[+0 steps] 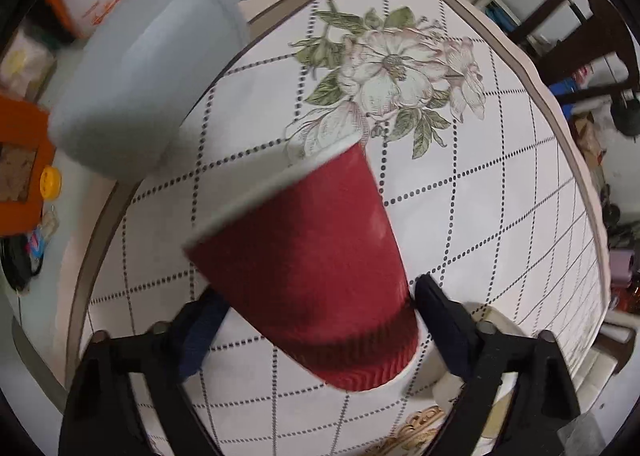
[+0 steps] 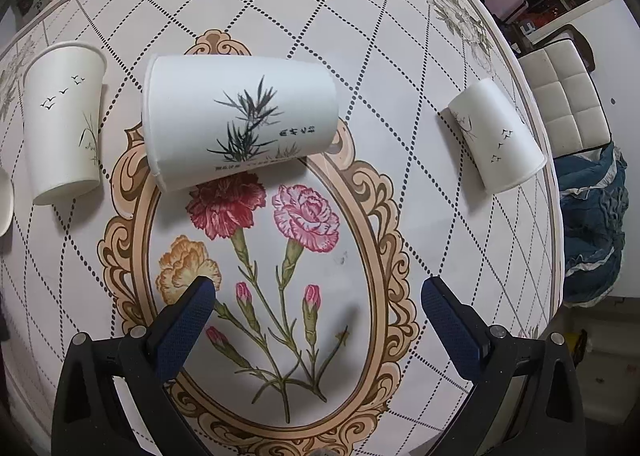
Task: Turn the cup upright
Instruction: 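Reach the left gripper to the red cup and close around it, then lift the red cup with the left gripper toward the right gripper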
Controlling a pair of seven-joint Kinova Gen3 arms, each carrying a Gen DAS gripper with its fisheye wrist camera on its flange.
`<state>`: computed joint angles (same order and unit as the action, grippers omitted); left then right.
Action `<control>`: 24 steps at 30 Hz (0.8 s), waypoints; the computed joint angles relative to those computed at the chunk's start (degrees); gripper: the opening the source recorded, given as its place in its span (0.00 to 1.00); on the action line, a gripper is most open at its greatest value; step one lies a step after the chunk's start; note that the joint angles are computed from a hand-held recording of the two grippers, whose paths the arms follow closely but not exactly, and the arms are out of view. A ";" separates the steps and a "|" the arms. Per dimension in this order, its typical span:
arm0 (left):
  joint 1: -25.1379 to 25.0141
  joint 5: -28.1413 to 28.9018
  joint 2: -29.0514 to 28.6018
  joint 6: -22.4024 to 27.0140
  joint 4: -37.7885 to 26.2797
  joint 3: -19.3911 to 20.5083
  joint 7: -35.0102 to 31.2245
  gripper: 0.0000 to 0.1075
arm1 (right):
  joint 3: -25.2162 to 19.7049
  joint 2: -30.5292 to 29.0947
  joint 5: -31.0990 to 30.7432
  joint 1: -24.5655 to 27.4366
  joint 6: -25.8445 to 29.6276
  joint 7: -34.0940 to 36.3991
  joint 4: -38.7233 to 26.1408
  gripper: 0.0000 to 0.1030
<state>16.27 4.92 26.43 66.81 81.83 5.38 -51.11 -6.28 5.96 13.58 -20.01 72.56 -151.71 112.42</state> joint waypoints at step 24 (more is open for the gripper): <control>12.50 -20.76 -8.68 -1.52 5.42 1.53 -13.12 0.68 | -2.70 -4.46 2.06 -2.61 2.74 -7.62 0.76 1.00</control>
